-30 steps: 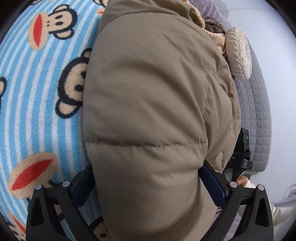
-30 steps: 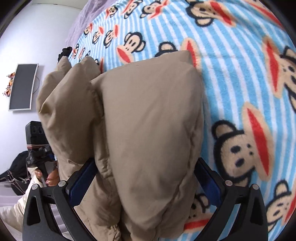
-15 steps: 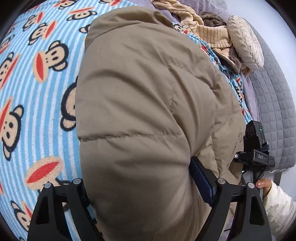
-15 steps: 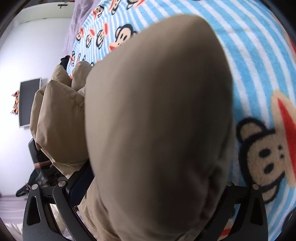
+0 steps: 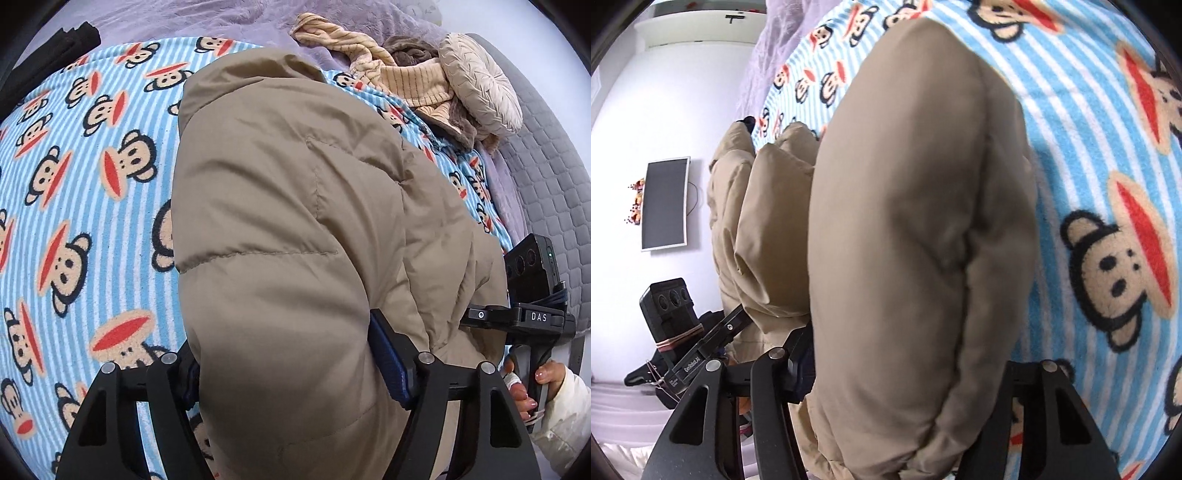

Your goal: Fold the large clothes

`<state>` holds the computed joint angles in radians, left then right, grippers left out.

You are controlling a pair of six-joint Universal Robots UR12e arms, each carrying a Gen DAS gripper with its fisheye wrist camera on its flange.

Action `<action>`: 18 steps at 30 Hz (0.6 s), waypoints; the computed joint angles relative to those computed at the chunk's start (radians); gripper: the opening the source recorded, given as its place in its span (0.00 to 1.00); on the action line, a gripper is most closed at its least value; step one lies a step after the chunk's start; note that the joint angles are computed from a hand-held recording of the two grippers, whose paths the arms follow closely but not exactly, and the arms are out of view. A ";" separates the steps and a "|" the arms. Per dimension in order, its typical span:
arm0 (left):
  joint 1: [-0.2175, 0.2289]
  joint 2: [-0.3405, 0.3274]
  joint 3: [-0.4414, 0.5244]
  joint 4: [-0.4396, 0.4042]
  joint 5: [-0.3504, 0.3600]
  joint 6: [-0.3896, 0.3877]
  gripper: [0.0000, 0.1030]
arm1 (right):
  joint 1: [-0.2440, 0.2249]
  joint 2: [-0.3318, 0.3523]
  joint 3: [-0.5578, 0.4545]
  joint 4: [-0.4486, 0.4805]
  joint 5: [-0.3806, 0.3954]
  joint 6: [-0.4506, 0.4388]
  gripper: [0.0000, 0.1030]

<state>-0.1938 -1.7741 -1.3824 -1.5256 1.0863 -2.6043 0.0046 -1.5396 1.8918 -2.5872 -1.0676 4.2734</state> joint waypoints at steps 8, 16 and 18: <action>0.084 -0.052 0.090 -0.115 -0.067 0.135 0.73 | 0.064 0.068 -0.097 -0.049 -0.101 0.046 0.59; 0.162 -0.145 0.237 -0.129 -0.073 0.194 0.73 | 0.149 0.201 -0.266 -0.070 -0.225 0.117 0.59; 0.178 -0.171 0.266 -0.104 -0.079 0.180 0.73 | 0.162 0.247 -0.319 -0.073 -0.229 0.128 0.59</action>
